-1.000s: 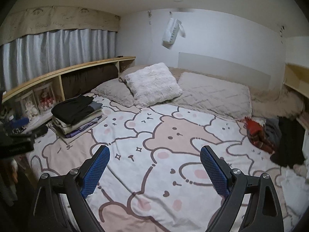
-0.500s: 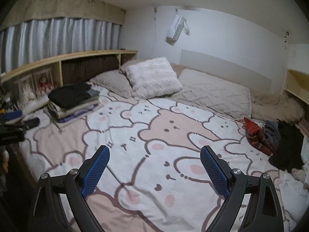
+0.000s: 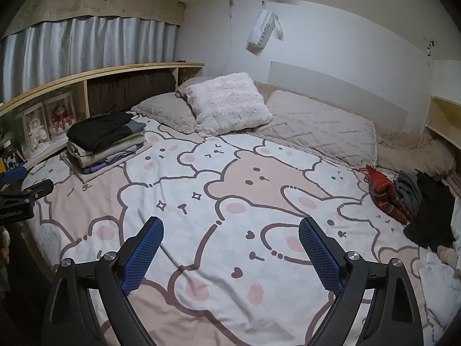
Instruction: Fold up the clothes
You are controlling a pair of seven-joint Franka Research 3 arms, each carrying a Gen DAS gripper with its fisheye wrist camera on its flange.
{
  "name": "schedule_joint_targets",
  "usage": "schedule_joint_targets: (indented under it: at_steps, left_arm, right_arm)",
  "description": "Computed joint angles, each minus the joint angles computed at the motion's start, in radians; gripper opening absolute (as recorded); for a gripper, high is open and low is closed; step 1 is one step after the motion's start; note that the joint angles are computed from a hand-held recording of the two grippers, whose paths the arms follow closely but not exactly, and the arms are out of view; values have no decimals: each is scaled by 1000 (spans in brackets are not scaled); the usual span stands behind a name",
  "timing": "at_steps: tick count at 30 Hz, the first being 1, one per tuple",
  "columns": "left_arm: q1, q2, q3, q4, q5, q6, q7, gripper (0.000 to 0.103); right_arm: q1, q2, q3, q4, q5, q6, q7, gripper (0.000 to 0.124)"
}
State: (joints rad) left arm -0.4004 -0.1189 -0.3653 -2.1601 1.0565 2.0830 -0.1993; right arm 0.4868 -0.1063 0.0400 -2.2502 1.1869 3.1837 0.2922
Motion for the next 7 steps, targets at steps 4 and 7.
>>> schedule_joint_targets:
  at_steps: [4, 7]
  left_arm:
    - [-2, 7, -2, 7, 12, -19, 0, 103]
    - [-3, 5, -1, 5, 19, -18, 0, 103]
  right_arm:
    - [-12, 0, 8, -9, -50, -5, 50, 95]
    - [-9, 0, 3, -12, -64, -7, 63, 95]
